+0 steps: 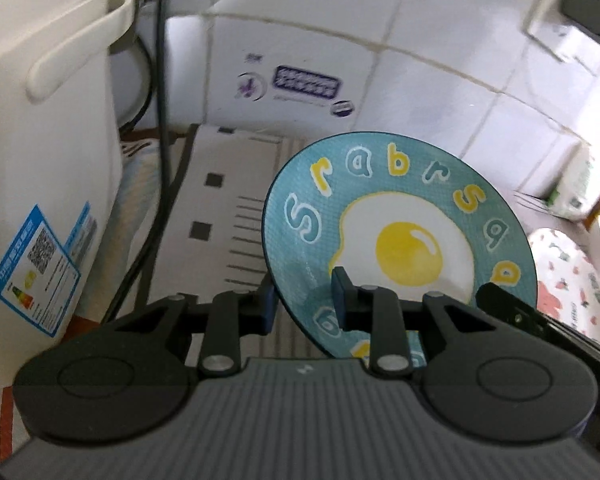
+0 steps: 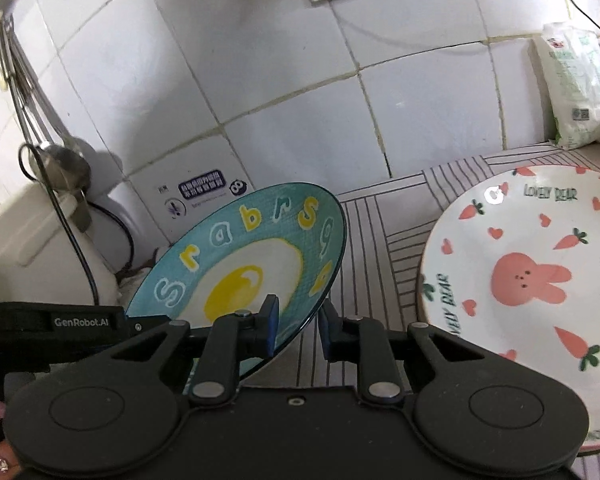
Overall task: Organize plates and bowls
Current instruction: 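Lift the teal egg plate and carry it toward the plate stack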
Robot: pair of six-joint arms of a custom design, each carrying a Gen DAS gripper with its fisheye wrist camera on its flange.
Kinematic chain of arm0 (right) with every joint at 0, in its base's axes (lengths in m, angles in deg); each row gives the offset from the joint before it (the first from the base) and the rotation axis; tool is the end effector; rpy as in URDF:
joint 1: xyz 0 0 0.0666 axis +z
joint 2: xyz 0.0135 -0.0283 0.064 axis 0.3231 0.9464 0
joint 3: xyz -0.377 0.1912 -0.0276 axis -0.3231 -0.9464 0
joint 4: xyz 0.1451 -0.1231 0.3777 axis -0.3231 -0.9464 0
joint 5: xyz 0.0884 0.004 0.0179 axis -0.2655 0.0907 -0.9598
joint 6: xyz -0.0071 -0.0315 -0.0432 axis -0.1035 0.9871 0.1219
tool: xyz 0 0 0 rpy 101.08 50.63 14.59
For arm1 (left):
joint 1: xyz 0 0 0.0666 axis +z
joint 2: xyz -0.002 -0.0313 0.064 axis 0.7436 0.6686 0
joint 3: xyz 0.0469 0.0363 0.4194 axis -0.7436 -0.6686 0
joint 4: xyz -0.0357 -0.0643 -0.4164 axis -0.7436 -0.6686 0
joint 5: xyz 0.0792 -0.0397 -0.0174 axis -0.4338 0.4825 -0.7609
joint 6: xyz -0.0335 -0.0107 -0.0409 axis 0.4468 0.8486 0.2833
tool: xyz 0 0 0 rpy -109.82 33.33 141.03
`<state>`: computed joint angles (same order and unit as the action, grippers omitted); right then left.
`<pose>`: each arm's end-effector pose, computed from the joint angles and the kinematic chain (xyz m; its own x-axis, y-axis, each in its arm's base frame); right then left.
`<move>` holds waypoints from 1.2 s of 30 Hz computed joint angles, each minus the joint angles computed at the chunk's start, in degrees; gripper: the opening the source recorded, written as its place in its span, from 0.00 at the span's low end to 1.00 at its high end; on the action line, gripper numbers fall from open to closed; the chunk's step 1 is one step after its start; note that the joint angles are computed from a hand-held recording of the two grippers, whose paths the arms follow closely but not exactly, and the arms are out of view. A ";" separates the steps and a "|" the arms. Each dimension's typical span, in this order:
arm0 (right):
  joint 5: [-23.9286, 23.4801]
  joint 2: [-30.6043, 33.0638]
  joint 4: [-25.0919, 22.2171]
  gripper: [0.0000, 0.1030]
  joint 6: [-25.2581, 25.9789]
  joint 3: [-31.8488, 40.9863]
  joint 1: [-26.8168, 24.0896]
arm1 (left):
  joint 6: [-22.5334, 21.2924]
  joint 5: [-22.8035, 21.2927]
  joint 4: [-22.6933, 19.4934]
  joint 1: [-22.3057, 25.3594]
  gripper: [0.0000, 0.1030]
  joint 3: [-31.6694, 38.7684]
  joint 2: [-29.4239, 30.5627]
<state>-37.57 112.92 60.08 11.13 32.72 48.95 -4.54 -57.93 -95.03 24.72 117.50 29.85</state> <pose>0.5680 0.3101 0.3536 -0.4702 0.4246 -0.7737 0.2469 0.9049 0.3466 0.6639 -0.2909 0.4177 -0.7667 0.0868 -0.6361 0.2949 0.9277 -0.2289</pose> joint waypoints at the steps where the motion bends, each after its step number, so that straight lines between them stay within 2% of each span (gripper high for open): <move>1: 0.24 -0.59 0.16 0.25 0.13 -0.48 0.07 | 0.20 0.26 0.13 -0.12 0.25 -0.25 -0.38; 4: 1.20 -2.47 -0.19 0.25 0.88 -1.48 0.36 | 0.54 1.53 1.09 -0.60 0.25 -1.03 -1.59; 7: 3.90 -4.75 -0.48 0.25 1.92 -2.89 1.33 | -1.16 2.07 1.68 -1.36 0.25 -1.22 -2.72; 13: 6.97 -9.38 -0.99 0.25 -0.20 -5.79 2.01 | -2.73 4.94 0.90 -2.83 0.25 -0.52 -3.79; 19: 9.75 -13.56 -3.70 0.25 -0.23 -8.37 2.24 | -4.87 7.67 -0.34 -4.81 0.25 0.87 -3.50; 27: 13.41 -18.83 -7.41 0.25 -4.40 -13.41 2.51 | -6.25 10.14 -1.64 -7.42 0.25 2.19 -2.24; 36: 15.69 -20.96 -9.88 0.25 -8.42 -16.47 2.67 | -5.83 11.42 -4.00 -9.29 0.25 3.71 0.07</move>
<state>-21.88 91.96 50.21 2.71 16.25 51.62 -10.37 -46.50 -99.03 15.43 121.21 29.92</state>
